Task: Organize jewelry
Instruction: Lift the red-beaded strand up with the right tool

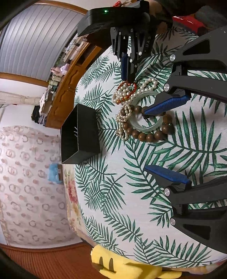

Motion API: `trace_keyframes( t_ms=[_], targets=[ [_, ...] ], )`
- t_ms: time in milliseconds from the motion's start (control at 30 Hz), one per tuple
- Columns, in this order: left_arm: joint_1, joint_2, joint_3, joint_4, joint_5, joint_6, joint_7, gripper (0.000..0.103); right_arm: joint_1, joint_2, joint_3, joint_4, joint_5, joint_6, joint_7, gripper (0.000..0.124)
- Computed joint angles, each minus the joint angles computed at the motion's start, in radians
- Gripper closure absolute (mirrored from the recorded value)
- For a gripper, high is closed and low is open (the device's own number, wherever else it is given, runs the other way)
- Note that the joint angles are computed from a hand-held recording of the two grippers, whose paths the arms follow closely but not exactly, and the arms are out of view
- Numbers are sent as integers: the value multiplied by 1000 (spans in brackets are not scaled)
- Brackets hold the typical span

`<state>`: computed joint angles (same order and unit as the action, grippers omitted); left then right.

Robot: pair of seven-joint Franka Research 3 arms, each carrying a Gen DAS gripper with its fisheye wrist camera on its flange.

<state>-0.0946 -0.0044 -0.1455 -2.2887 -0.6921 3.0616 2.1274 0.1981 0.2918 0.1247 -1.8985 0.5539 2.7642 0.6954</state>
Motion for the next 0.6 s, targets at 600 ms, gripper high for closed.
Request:
trace_keyframes(
  t_ms=[600],
  targets=[
    [-5,8,-8,3,74,-4,-78,46,-63,-31,44,24,272,-5,-204,117]
  ],
)
